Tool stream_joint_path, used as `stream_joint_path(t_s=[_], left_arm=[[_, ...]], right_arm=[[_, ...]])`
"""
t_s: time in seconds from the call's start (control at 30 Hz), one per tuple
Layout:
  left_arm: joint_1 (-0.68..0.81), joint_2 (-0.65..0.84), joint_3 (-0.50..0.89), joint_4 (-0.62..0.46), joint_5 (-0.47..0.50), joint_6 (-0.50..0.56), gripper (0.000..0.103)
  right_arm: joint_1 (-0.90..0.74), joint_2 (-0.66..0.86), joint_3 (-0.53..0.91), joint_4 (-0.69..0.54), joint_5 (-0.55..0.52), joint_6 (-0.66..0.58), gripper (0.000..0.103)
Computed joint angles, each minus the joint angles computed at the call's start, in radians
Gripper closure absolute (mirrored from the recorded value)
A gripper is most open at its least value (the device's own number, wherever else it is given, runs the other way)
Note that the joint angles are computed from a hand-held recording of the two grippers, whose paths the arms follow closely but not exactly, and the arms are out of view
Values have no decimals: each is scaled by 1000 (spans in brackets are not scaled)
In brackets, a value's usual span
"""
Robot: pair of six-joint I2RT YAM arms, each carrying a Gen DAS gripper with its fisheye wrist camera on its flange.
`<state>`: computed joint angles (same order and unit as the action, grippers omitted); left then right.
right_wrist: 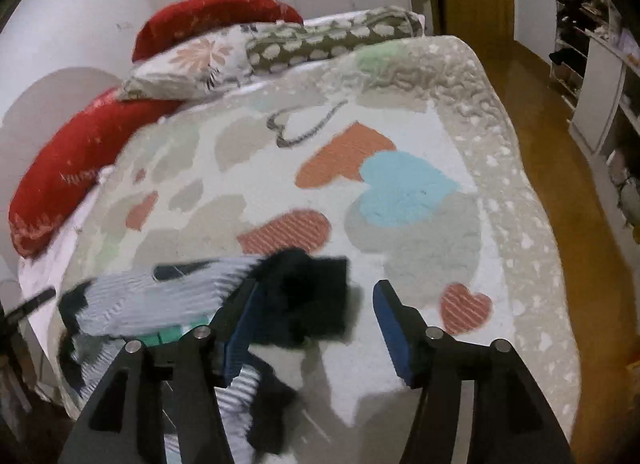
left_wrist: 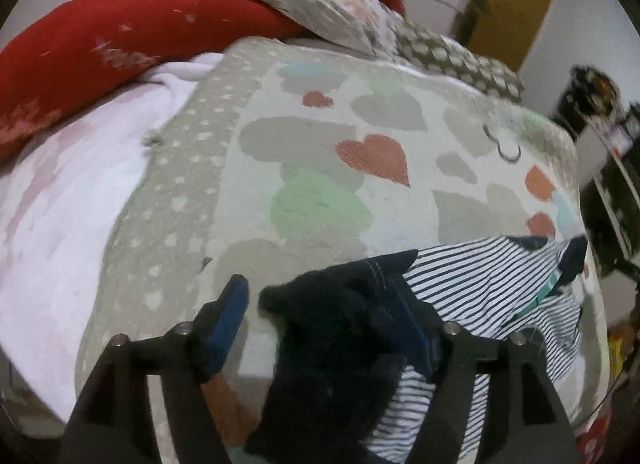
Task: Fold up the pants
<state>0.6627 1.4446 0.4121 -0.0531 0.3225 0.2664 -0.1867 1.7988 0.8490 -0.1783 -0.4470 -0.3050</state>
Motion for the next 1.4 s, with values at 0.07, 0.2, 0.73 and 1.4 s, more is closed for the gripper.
stream_joint_path(t_s=[0.07, 0.2, 0.73, 1.4], left_arm=[[-26, 109, 58, 17, 0, 9, 29], [-77, 300, 192, 1, -11, 6, 29], [-262, 296, 122, 43, -117, 150, 96], [-239, 245, 222, 62, -257, -84, 59]], right_arm=[[-14, 3, -1, 9, 33, -8, 40], [4, 81, 98, -25, 50, 28, 40], [239, 302, 210, -101, 88, -88, 88], [342, 218, 144, 182, 332, 131, 46]])
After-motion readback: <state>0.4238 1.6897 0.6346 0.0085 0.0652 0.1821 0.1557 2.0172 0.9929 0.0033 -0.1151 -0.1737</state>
